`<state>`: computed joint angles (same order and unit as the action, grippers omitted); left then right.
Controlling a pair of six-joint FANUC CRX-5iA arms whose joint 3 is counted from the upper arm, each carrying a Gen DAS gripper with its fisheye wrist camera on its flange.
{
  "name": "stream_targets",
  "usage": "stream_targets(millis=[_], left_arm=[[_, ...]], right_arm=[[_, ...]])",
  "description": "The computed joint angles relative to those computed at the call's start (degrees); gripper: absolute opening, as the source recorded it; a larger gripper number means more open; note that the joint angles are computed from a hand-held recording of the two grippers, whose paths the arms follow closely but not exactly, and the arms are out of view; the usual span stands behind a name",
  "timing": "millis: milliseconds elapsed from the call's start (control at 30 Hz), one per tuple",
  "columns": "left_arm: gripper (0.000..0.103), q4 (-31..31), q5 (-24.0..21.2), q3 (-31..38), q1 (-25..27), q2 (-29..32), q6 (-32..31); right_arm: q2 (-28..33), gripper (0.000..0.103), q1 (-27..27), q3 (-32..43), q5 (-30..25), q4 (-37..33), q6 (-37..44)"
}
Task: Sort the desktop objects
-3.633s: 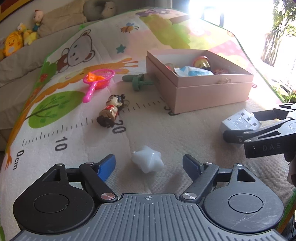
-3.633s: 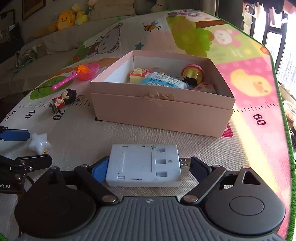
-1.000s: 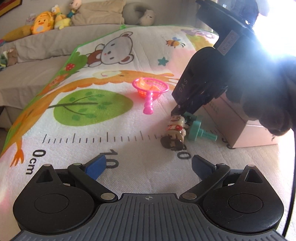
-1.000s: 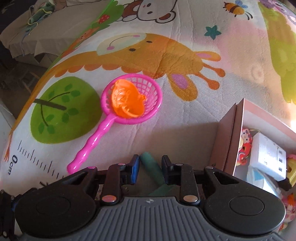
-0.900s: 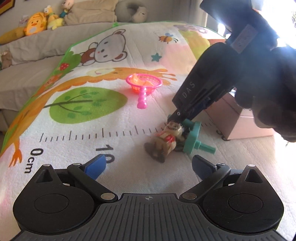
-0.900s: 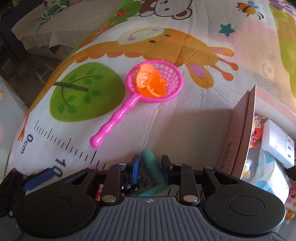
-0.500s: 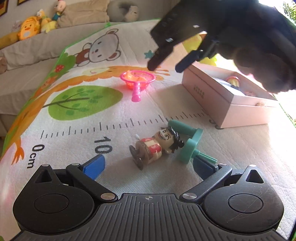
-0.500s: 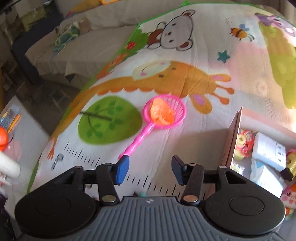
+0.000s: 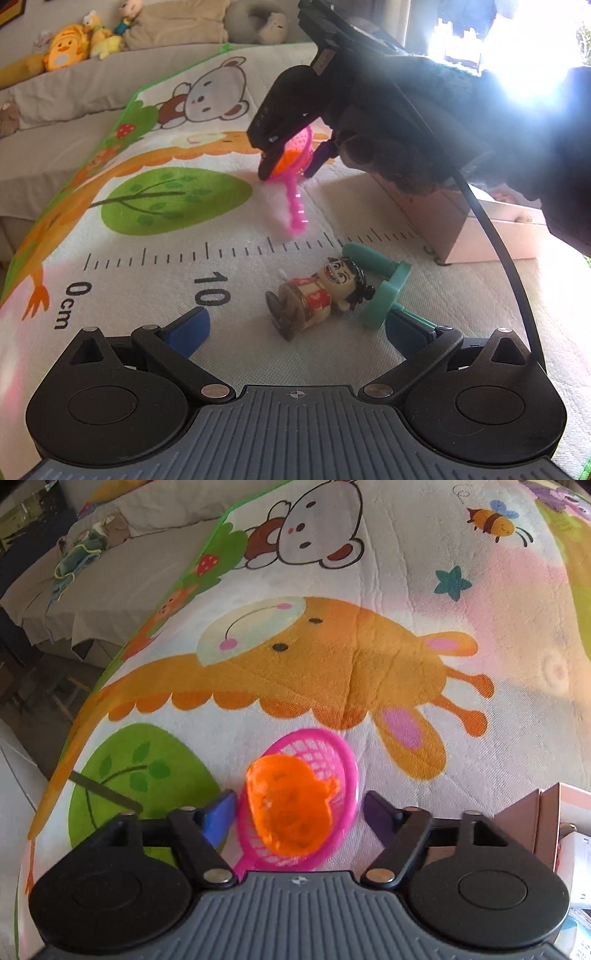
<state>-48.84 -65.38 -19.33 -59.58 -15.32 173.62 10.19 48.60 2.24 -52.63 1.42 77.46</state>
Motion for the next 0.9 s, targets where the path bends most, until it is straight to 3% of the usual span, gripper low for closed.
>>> stream_targets(millis=[67, 100, 133, 167, 533, 767, 900], left_arm=[[0.103, -0.1, -0.2, 0.1, -0.1, 0.1, 0.1], [0.103, -0.1, -0.3, 0.2, -0.2, 0.2, 0.0], [0.103, -0.1, -0.5, 0.3, -0.3, 0.4, 0.0], [0.103, -0.1, -0.8, 0.5, -0.4, 0.6, 0.0], [0.103, -0.3, -7.9, 4.8, -1.8, 5.2, -1.8], [0.103, -1.2, -11.7, 7.1, -3.2, 7.8, -3.0], [0.103, -0.4, -10.1, 6.7, -2.7, 7.1, -3.6]], right_arm=[[-1.8, 0.031, -0.2, -0.8, -1.7, -2.0, 3.3], [-2.7, 0.025, -0.5, -0.9, -3.1, -3.4, 4.5], [-4.1, 0.009, -0.8, -1.4, -4.4, -4.8, 5.3], [-5.6, 0.007, -0.9, -2.3, -4.8, -5.9, 6.2], [-24.0, 0.007, -4.0, -11.0, -7.1, -14.4, 13.0], [-27.4, 0.007, -6.6, -14.1, -11.0, -17.0, 16.0], [-29.2, 0.013, -4.9, -17.4, -8.9, -14.2, 15.1]])
